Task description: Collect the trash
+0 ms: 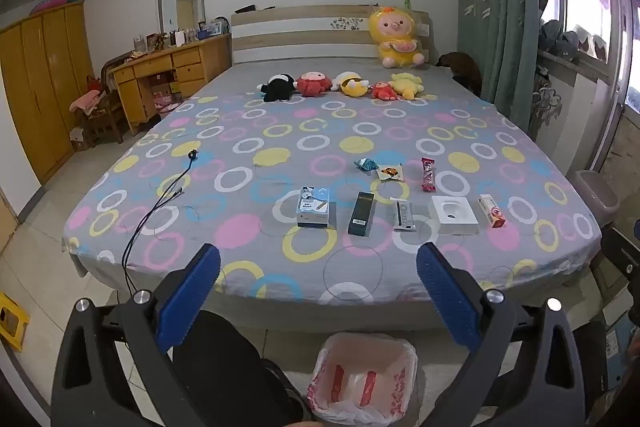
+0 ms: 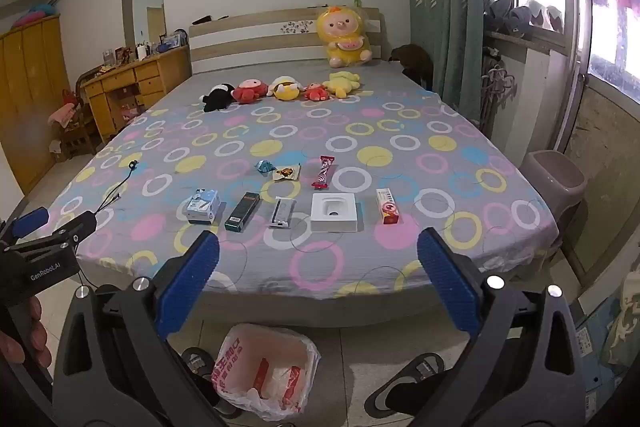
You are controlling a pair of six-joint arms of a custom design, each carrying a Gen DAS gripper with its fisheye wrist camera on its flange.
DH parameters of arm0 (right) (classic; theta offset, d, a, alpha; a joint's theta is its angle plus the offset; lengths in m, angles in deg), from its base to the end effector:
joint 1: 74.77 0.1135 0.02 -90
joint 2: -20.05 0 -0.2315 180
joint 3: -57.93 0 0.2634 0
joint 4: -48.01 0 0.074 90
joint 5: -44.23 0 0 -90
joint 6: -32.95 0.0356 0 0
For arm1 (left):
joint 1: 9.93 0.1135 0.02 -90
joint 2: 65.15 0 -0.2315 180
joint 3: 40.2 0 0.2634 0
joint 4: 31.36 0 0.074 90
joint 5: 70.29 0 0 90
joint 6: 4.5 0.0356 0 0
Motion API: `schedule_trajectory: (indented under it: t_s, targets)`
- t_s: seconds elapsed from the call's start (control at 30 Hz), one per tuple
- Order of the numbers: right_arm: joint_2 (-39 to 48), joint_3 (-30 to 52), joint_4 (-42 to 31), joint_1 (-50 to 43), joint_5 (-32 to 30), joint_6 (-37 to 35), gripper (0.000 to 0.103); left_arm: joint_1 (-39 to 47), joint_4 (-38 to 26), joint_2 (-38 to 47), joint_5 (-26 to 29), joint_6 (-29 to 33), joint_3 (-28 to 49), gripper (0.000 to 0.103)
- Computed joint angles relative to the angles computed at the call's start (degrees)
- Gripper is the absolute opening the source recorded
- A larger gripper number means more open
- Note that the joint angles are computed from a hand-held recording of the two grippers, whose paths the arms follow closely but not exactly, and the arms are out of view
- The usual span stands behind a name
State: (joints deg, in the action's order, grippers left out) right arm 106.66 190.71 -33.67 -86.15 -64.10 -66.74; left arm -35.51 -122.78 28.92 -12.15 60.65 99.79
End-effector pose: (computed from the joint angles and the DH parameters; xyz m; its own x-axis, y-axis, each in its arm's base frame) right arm 0.2732 -0.0436 0.4720 -0.5506 -0.0522 -0.8331 -0.1586 0.9864 0.0431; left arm 0.2721 -0.1094 0.4593 -0.5976 -0.1096 -0.7942 -0.2404 0.9695 0.0471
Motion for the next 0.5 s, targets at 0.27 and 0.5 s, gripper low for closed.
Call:
schedule_trajectory:
  t_s: [0.27, 0.5]
  targets:
    - [0.9, 1.3, -1.1, 0.3, 0.4, -0.2, 0.097, 0.4, 0.6, -0.4, 0.7, -0.6, 0.0, 0.096]
    - [-0.6, -0.4, 0.1, 0.5, 0.6, -0.2, 0.097, 0.3, -0.2, 0.3, 0.5, -0.5, 1.6, 0.096]
